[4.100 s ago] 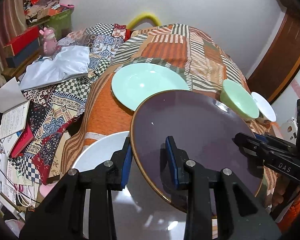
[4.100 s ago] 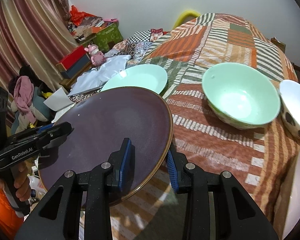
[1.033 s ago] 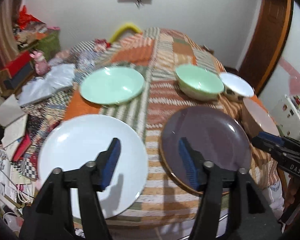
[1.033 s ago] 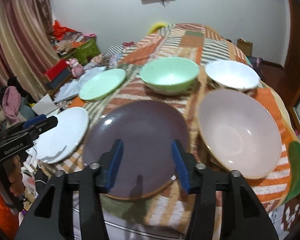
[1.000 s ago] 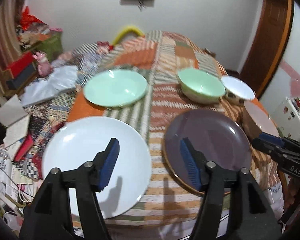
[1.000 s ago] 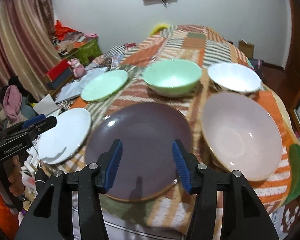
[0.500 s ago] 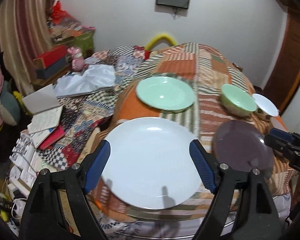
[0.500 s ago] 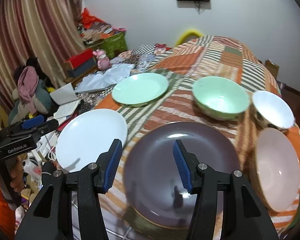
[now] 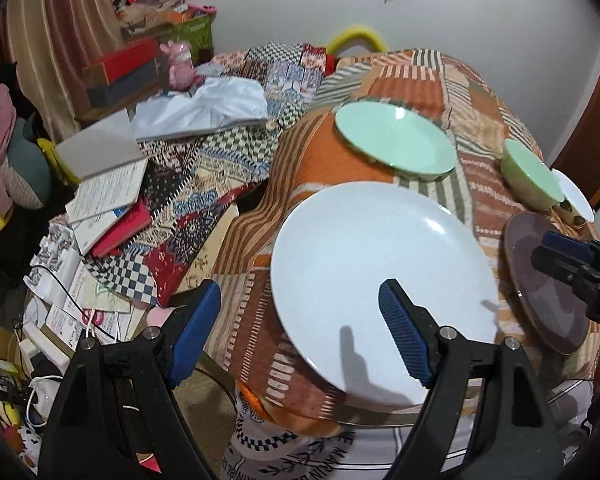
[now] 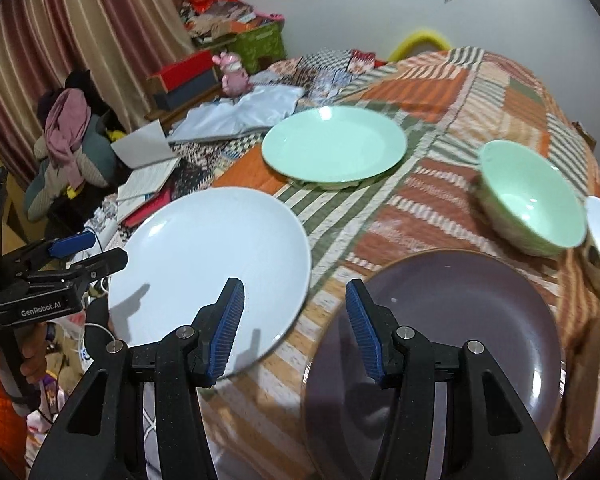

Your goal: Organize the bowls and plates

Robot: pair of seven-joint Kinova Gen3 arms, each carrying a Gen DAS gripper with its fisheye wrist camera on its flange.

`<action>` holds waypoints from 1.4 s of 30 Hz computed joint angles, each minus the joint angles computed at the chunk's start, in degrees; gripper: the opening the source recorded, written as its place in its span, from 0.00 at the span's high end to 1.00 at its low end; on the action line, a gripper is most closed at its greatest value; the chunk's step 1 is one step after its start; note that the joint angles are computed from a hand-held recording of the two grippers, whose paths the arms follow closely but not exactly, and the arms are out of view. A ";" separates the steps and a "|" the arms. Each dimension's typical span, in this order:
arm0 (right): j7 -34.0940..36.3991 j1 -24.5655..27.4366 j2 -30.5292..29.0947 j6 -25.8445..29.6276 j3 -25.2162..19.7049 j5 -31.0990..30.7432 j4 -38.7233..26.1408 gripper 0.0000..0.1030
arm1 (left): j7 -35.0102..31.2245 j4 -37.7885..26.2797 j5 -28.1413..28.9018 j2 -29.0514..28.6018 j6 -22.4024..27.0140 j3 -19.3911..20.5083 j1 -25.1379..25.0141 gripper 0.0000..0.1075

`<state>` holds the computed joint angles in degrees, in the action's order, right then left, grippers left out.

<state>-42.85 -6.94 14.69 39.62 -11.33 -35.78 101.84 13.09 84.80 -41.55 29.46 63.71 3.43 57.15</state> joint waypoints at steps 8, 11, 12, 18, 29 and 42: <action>-5.56 -2.66 4.70 3.23 0.18 5.33 -4.66 0.52 | -0.31 4.24 0.56 -0.74 -6.71 -0.10 -2.63 0.31; -7.29 -3.17 5.99 4.49 -0.02 6.89 -6.07 0.52 | -1.25 5.25 0.90 -0.80 -9.08 -0.23 -3.41 0.39; -7.58 -3.24 6.20 4.71 -0.12 7.29 -6.27 0.52 | -1.37 5.42 0.99 -0.79 -9.62 -0.34 -3.47 0.41; -9.00 -3.67 6.94 5.10 -0.33 8.94 -6.87 0.65 | -1.90 7.34 1.29 -1.33 -13.75 -1.01 -4.06 0.58; -12.24 -6.32 7.71 4.13 -0.31 14.21 -7.42 0.62 | 1.49 11.28 -0.14 -2.66 -19.56 -2.67 -3.54 0.69; -12.24 -4.27 7.72 5.26 -1.32 11.89 -7.77 0.65 | 2.63 9.50 -1.23 -1.78 -16.32 -2.51 -2.31 0.68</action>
<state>-55.09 -11.21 22.41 44.88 -12.65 -23.89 94.07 15.72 94.30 -42.77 27.68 47.39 0.91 54.84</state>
